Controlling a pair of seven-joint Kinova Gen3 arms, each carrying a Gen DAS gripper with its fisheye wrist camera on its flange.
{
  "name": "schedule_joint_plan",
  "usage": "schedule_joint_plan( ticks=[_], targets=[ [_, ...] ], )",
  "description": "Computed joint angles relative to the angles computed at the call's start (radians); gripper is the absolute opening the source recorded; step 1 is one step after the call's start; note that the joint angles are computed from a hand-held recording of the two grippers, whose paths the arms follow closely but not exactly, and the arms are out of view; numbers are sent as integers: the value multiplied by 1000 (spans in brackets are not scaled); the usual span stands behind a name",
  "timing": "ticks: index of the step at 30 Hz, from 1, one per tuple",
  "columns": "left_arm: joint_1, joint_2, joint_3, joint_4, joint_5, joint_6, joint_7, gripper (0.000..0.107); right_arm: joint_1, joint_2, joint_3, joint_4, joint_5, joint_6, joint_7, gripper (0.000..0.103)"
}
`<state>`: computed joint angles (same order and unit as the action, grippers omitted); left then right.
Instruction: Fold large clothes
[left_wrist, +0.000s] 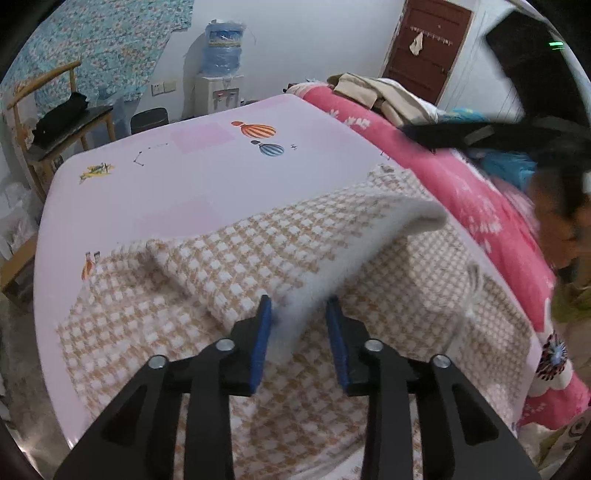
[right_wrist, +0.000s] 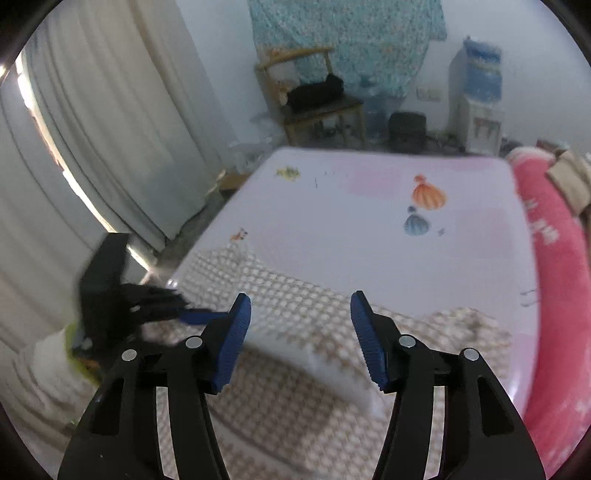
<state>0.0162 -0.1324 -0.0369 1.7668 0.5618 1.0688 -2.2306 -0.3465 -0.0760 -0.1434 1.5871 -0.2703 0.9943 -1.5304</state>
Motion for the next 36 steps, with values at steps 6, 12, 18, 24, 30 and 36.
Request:
schedule_joint_plan(
  ticks=[6, 12, 18, 24, 30, 36],
  targets=[
    [113, -37, -257, 30, 140, 122, -124, 34, 9, 57, -6, 141, -12, -49, 1, 26],
    [321, 29, -390, -83, 142, 65, 29, 34, 0, 19, -2, 149, 24, -30, -9, 26],
    [337, 210, -290, -192, -30, -33, 245, 34, -27, 28, -1, 73, 173, -63, -121, 26],
    [373, 192, -330, -116, -41, -89, 236, 34, 8, 90, -19, 107, 242, -115, -79, 26],
    [346, 141, -341, -65, -48, -77, 175, 34, 21, -2, 19, 150, 271, -35, -65, 26],
    [374, 67, -366, -26, 34, -77, 67, 34, -4, -50, -5, 123, 209, -34, -89, 28]
  ],
)
